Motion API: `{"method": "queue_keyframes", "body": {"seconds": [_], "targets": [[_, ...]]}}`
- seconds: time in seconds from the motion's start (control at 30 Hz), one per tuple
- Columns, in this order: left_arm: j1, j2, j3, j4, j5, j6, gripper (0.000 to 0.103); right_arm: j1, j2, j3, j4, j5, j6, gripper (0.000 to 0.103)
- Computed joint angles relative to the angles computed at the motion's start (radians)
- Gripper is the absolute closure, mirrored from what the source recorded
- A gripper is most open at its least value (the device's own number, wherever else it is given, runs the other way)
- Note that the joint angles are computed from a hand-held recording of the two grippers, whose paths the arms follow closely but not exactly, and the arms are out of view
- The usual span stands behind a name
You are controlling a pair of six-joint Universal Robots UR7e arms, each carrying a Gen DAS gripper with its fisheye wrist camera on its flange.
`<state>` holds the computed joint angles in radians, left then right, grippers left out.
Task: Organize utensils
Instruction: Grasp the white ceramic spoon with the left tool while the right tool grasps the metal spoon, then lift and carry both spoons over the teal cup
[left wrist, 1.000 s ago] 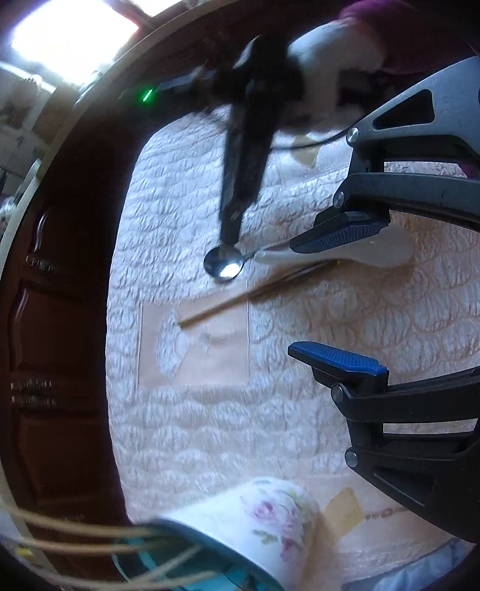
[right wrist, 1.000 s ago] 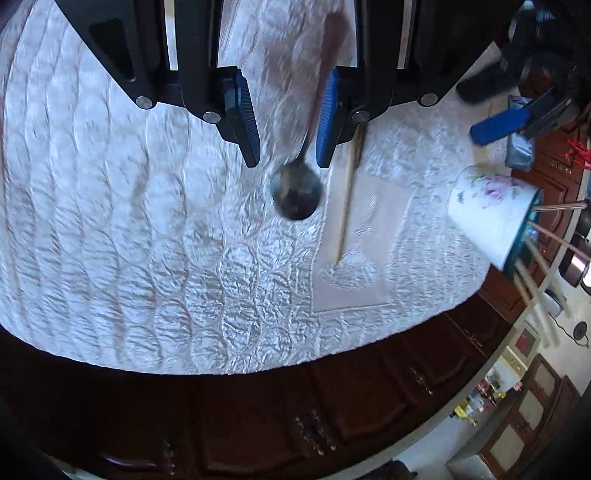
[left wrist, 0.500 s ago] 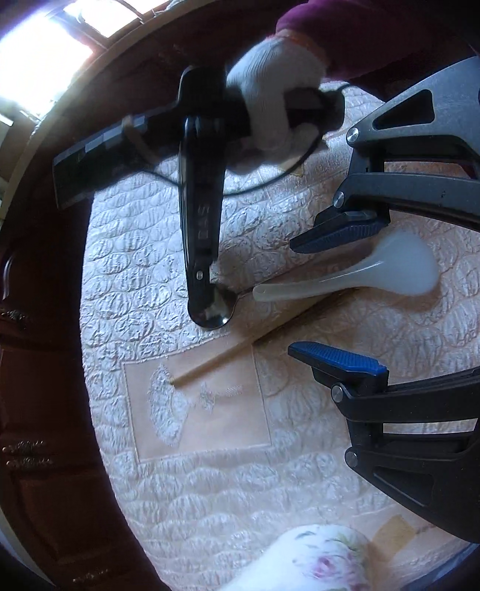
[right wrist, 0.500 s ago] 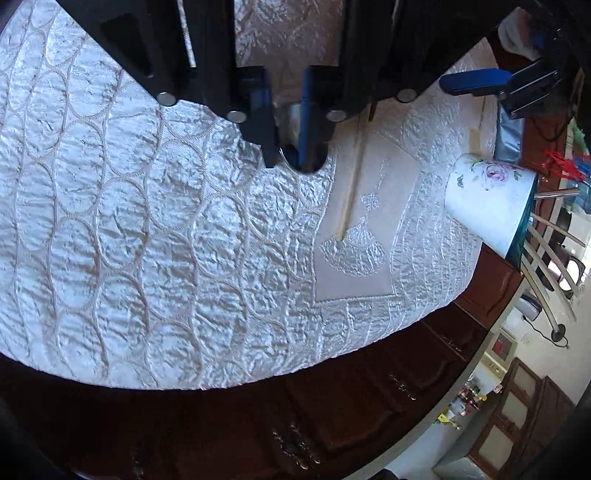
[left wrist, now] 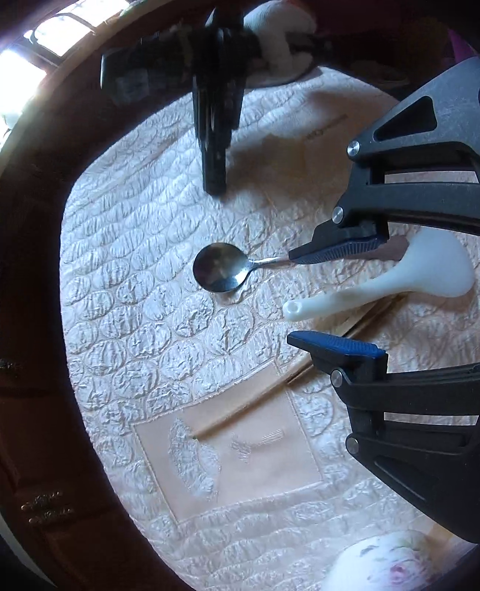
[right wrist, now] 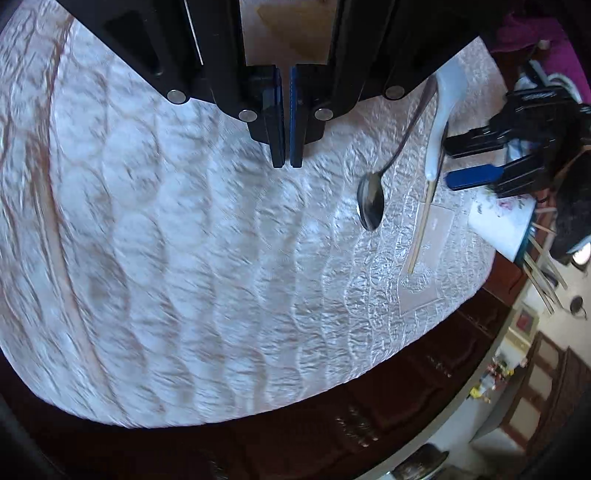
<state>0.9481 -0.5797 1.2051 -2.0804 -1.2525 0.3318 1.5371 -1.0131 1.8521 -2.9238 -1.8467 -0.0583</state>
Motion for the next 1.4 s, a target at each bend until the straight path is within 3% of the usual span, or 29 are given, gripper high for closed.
{"method": "queue_keyframes", "body": {"seconds": [0.1,0.13,0.17,0.2,0.27,0.53,0.7,0.73,0.77,0.8,0.97,1.4], "targets": [[0.0,0.02,-0.021,0.021,0.01,-0.005,0.067,0.007,-0.003,0.009,-0.05,-0.006,-0.032,0.096],[0.0,0.023,-0.025,0.028,0.012,-0.005,0.072,0.006,-0.004,0.006,-0.049,0.014,-0.044,0.092],[0.001,0.03,-0.034,0.04,0.012,-0.005,0.076,0.007,-0.001,-0.001,-0.043,0.027,-0.049,0.081],[0.001,0.033,-0.035,0.044,0.016,-0.005,0.083,0.01,0.005,-0.009,-0.042,0.034,-0.053,0.078],[0.002,0.039,-0.039,0.05,0.023,-0.003,0.09,0.014,0.024,-0.035,-0.024,0.05,-0.061,0.078],[0.009,0.038,-0.04,0.052,0.013,-0.051,0.093,0.024,0.105,-0.132,0.019,0.103,-0.06,0.078],[0.016,-0.01,-0.005,0.025,0.015,-0.084,0.093,0.036,0.155,-0.198,0.078,0.094,-0.086,0.079],[0.017,-0.023,0.005,0.009,0.015,-0.095,0.093,0.042,0.167,-0.209,0.084,0.08,-0.087,0.083],[0.019,-0.034,0.011,0.001,0.012,-0.104,0.093,0.047,0.174,-0.214,0.091,0.067,-0.084,0.096],[0.022,-0.049,0.022,-0.015,0.005,-0.115,0.093,0.049,0.174,-0.211,0.092,0.059,-0.085,0.098],[0.025,-0.113,0.071,-0.087,0.003,-0.158,0.093,0.089,0.152,-0.169,0.041,-0.014,-0.107,0.099],[0.026,-0.273,0.17,-0.236,0.029,-0.211,0.098,0.206,0.122,-0.184,-0.028,-0.093,-0.147,0.101]]}}
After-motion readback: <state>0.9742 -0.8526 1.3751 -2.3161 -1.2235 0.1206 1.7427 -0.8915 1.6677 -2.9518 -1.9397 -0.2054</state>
